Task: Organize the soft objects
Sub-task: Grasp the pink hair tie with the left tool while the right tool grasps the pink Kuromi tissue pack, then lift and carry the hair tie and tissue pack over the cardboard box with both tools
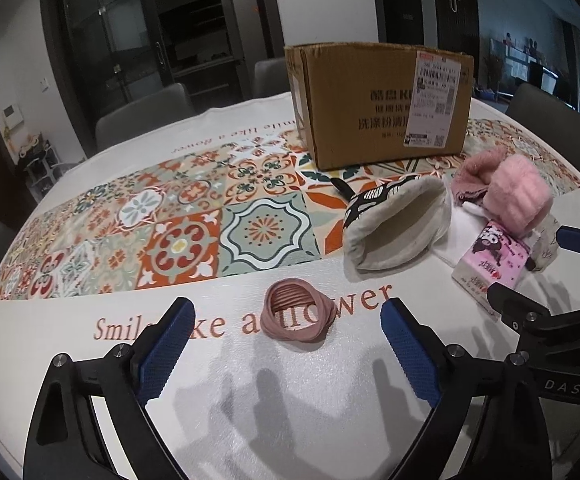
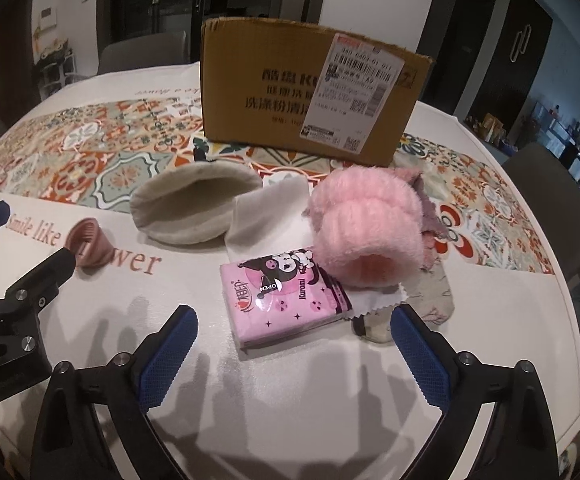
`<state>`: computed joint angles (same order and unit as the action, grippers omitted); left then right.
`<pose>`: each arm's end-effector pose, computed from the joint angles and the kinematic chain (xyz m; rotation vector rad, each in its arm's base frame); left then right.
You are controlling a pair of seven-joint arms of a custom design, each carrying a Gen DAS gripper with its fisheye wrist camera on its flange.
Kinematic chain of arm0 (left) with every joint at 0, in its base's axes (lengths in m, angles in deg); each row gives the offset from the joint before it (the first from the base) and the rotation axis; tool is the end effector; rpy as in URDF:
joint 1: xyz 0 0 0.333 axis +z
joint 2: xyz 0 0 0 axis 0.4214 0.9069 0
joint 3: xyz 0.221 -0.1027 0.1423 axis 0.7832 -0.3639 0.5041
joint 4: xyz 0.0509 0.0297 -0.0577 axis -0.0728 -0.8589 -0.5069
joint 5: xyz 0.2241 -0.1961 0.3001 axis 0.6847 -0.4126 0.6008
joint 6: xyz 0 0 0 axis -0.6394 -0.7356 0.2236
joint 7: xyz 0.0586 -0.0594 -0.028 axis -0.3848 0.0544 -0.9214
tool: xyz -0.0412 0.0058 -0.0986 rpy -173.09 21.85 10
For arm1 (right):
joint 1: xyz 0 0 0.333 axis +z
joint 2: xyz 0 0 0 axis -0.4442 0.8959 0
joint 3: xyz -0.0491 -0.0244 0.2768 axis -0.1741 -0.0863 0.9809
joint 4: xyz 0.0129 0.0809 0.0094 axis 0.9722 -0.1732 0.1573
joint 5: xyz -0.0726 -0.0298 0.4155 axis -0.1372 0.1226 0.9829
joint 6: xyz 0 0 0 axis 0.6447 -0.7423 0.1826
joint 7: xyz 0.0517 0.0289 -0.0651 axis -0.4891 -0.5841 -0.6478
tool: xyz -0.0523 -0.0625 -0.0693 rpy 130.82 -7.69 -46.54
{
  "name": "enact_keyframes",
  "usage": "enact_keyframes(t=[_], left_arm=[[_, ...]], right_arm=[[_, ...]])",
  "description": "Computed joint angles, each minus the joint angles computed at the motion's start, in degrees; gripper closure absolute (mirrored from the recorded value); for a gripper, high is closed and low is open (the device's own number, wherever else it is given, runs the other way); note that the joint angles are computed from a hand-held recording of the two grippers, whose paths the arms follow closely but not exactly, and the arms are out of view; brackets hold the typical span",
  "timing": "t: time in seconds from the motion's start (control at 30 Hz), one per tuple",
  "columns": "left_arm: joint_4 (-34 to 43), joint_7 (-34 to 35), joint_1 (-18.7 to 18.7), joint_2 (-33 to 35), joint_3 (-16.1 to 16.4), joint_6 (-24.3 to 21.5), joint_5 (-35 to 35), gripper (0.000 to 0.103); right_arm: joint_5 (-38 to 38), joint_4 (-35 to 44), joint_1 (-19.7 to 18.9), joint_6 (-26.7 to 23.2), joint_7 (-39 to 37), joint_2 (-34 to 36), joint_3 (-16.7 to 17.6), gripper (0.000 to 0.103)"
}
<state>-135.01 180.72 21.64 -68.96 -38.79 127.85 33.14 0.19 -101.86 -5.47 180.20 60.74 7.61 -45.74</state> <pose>0.5766 -0.0444 0.4867 -1.3108 2.1316 -0.7656 0.5332 0.2817 0.4859 -1.7870 2.0412 -0.8378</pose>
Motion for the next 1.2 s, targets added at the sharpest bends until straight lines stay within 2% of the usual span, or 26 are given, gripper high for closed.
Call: enact_keyframes(t=[0.4,0.6,0.67,0.73,0.83,1.03,1.2], left_arm=[[4.33,1.36,1.45,5.58,-1.29,-2.3,-0.55,0.014],[6.19,1.61,2.21,7.31,-2.02,-4.26,-0.96,0.022],[6.34,1.87,2.38,7.55,-2.28,-4.51,-1.17,0.027],[6.82,2.18,2.56,7.88,-2.42,-5.48,-1.39,0.037],[7.72,2.32,2.86,8.46,-2.59,-7.11,-1.6,0.05],[8.95,4.73,3.48,8.84,-2.77,-9.64,-3.4,0.073],[8.97,5.75,3.64,7.99,-2.67,-11.9,-4.8,0.084]], right_arm=[[0.56,2.82,0.46,0.64,-0.99,4.52,-1.43,0.009],[1.2,3.61,0.69,0.98,-0.75,5.88,-2.15,0.009],[1.48,3.66,0.71,0.96,-0.58,6.04,-2.36,0.009],[1.36,3.64,0.73,1.09,-0.33,6.1,-2.51,0.009],[1.4,3.82,0.76,1.31,-0.45,6.22,-2.59,0.018],[1.97,5.16,1.35,-0.39,-0.81,6.85,-2.46,0.02],[3.08,4.17,1.62,0.13,-0.01,5.55,-2.16,0.021]])
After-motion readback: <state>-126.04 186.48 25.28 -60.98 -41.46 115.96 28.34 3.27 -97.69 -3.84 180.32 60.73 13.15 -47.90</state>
